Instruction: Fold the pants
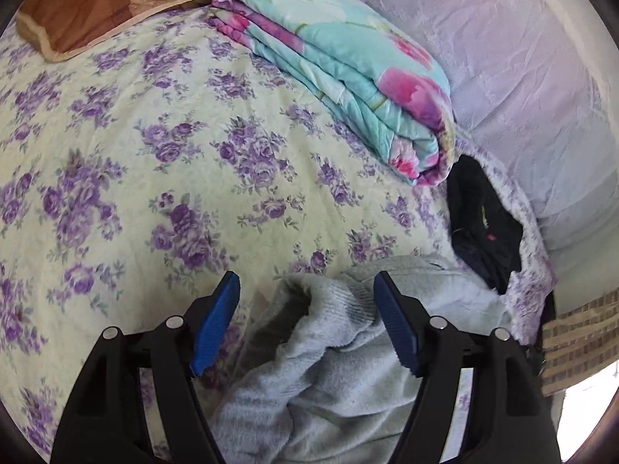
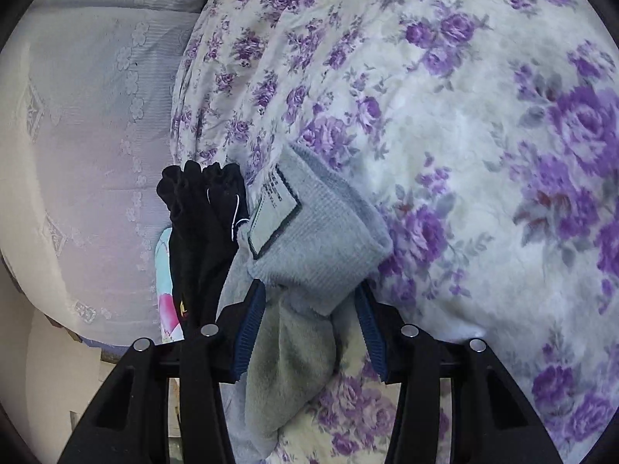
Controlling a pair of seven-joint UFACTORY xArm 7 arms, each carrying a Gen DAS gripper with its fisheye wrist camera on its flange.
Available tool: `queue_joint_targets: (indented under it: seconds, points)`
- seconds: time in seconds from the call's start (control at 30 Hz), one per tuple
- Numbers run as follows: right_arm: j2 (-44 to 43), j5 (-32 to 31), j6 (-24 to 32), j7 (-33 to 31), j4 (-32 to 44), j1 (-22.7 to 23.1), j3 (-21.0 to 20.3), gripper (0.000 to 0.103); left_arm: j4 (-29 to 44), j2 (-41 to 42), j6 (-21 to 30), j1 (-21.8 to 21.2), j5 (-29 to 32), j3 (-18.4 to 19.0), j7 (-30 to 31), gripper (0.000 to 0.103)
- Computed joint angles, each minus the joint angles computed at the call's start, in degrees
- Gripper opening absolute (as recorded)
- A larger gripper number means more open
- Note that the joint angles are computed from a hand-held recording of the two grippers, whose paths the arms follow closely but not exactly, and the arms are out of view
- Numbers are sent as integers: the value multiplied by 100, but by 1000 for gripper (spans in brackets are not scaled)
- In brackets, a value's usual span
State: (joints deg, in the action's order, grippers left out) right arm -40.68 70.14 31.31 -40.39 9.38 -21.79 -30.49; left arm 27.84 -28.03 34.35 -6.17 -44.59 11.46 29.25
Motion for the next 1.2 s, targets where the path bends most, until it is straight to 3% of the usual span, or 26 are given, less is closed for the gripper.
queue_joint_targets:
  seconds: [0.1,0.17,0.23,0.3,0.33,0.47,0.5,0.6,0.7,0.77,0.83,0.9,0.97,1.03,1.1,1.17,1.2]
  points:
    - [126,365,-203,-379,100,248,63,48,-33,-61,129,-70,-109,81,132,70]
    - [109,360,-185,-595,82,245,91,39,-114,-269,404,-36,-200,201,243,70]
    - [222,435,-120,-827,131,309,53,22,-262,-572,547,69,-125,217,335,69]
    - [279,571,-64,-1007,141,288,58,19,-337,-755,597,111,-20,189,375,66]
    - [304,587,-34,-1048,160,256,94,19,-326,-766,593,83,-3,179,406,61]
    - [19,340,113,-834,81,-90,219,17,-57,-362,445,-117,-123,126,350,13]
    - [-149,183,134,-711,32,-231,230,16,10,-232,356,-125,-199,93,281,10]
    - [-821,-634,355,-145,-152,-801,137,15,201,2,284,-209,-794,268,397,8]
    - [-1773,-1785,1038,479,-355,-1679,-23,15,403,58,323,-230,-1348,317,638,7]
    - [-2399,-2414,1595,703,-382,-2288,-299,15,555,116,370,-256,-1623,249,782,7]
    - [-2619,-2849,1901,755,-264,-2604,-631,14,633,185,287,-275,-1837,88,880,7]
    - [-2349,-3139,1829,680,-140,-2671,-845,10,703,386,64,-351,-2148,-56,1098,7]
    - [-1442,-3459,1707,565,47,-2451,-1049,10,827,789,40,-380,-2447,-119,1333,7]
    - [-492,-3511,1726,449,197,-2260,-1357,10,1014,1409,113,-225,-2411,-231,1087,8]
    - [-186,-3281,2055,179,288,-2288,-1662,11,1125,1811,465,-7,-2491,-206,840,12]
    - [-499,-3371,2183,174,238,-2812,-1326,18,1112,1834,958,227,-2735,-119,1000,11]
    - [-766,-3501,2198,216,202,-3128,-1088,22,1037,1653,904,339,-2667,-165,1027,11]
